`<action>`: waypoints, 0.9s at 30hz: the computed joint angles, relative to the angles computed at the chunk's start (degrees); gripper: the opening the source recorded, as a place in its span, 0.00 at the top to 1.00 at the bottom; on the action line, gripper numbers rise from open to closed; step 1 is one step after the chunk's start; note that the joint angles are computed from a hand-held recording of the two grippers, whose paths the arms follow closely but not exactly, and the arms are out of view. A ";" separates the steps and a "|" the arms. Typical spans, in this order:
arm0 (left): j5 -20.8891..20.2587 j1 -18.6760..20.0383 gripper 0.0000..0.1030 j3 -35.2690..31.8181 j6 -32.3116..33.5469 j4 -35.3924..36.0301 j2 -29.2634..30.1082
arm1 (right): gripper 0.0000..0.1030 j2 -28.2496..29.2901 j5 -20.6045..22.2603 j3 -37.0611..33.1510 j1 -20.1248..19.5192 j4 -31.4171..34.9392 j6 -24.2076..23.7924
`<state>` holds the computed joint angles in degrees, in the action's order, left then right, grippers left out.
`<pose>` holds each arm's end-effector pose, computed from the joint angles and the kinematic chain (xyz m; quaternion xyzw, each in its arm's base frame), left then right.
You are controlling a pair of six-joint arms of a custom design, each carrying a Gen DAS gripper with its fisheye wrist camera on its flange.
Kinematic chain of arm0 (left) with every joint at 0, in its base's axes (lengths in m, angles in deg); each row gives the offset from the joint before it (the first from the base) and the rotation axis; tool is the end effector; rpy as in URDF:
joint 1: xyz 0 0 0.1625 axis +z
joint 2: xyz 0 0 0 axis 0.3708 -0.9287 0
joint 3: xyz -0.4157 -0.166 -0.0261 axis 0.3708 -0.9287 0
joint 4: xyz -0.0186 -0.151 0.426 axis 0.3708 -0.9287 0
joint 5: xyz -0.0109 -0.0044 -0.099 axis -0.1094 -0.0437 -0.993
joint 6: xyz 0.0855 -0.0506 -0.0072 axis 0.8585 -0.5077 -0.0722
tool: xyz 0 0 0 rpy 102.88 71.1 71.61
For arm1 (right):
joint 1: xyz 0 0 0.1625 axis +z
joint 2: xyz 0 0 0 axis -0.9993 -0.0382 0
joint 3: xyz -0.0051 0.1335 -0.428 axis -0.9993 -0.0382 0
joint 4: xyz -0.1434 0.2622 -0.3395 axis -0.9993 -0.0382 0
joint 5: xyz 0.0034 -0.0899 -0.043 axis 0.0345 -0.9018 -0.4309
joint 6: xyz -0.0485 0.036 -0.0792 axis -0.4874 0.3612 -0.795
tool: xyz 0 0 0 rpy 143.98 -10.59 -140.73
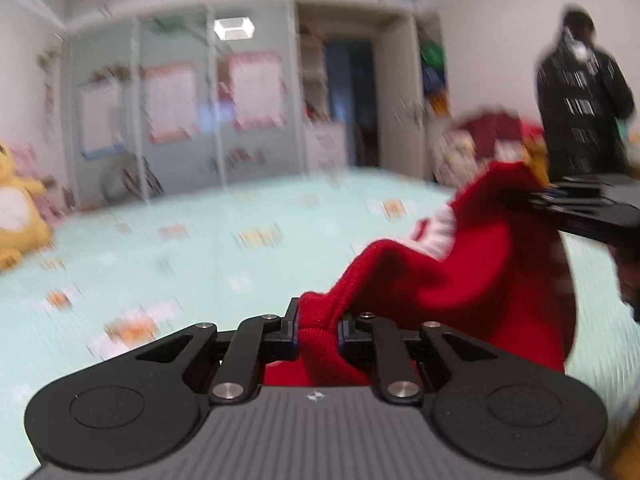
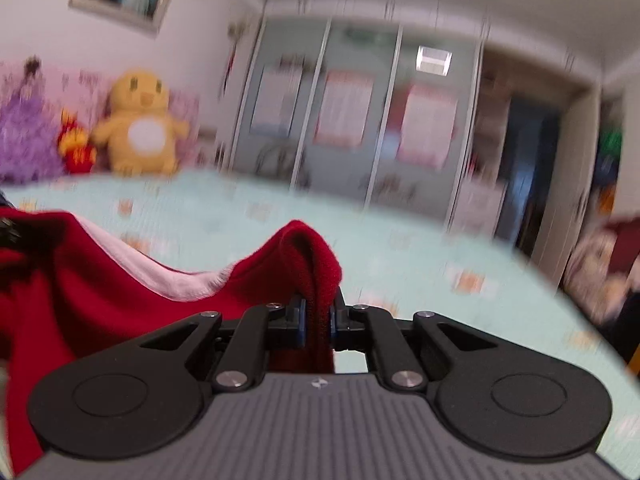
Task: Fold clothes
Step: 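Raise the held sweater high with both grippers to let it hang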
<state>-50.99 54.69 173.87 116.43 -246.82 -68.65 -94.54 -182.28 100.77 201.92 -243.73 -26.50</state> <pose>-0.0360 -0.7280 0.4200 0.4570 0.7439 -0.4599 0.1620 0.3788 -0.6438 0.0516 0.3174 -0.6720 0.5682 0.3534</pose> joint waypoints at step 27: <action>-4.46 -6.70 0.83 -21.55 -0.87 -6.86 5.21 | 0.91 8.14 7.77 -30.39 10.98 5.42 -5.21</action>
